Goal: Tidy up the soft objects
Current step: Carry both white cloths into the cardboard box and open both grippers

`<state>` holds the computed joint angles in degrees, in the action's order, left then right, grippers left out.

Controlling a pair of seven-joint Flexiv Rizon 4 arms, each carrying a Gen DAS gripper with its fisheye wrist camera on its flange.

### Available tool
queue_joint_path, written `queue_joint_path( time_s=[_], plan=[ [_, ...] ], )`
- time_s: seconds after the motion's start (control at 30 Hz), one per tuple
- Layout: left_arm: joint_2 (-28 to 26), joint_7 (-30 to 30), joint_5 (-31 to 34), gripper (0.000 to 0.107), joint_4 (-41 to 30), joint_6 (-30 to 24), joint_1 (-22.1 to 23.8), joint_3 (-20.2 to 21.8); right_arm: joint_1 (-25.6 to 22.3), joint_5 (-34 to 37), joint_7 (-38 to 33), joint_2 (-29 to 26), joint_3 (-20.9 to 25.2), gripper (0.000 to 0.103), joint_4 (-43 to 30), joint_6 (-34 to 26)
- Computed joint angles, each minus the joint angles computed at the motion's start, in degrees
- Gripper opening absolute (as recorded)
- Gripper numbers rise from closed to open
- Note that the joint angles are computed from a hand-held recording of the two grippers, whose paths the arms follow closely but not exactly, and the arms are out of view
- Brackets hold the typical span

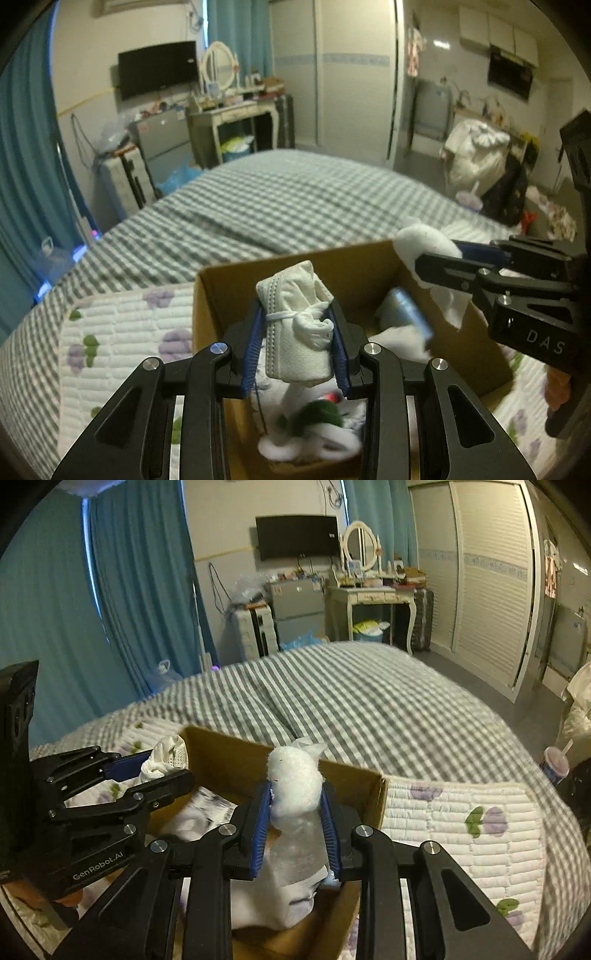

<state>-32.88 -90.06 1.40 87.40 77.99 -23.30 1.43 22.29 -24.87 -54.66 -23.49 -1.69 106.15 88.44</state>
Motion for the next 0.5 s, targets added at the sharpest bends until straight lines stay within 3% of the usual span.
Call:
queue_joint_path(
  time_s=[0.13,0.17,0.2,0.23,0.27,0.3,0.43,0.5],
  plan=[
    [-0.3,-0.5,0.8,0.034,0.0,-0.2,-1.0,1.1,-2.1,2.7,-1.0,-3.1,2.5,0.028,-2.3,-0.2],
    [-0.2,-0.9,1.3,0.035,-0.2,-0.2,-1.4,1.6,-1.8,3.0,-0.8,-3.1,2.1,0.032,-2.2,0.0],
    [0.0,-1.7,1.7,0.039,-0.1,-0.1,-1.9,2.2,-1.9,3.5,-0.6,-3.2,2.3,0.044,-2.3,0.1],
    [0.1,-2.9,2.3,0.048,-0.5,-0.5,-2.7,3.2,-1.0,4.2,-0.4,-2.9,1.2,0.059,-1.9,0.4],
    [0.5,-4.6,3.2,0.073,-0.7,-0.6,-3.7,4.6,1.1,2.8,1.8,-2.0,-1.7,0.062,-0.6,1.4],
    [0.8,-6.4,4.1,0.091,-0.6,-0.4,-4.4,5.8,2.3,2.1,2.6,-1.4,-3.5,0.062,0.1,2.0],
    [4.4,-12.9,8.9,0.094,0.2,-0.7,-7.2,9.6,4.8,-1.2,5.1,3.7,-6.7,0.062,3.5,1.2],
    [7.5,-15.4,11.2,0.094,1.5,-0.7,-7.6,10.0,8.3,-7.1,9.4,8.3,-11.5,0.062,6.6,0.5]
  ],
)
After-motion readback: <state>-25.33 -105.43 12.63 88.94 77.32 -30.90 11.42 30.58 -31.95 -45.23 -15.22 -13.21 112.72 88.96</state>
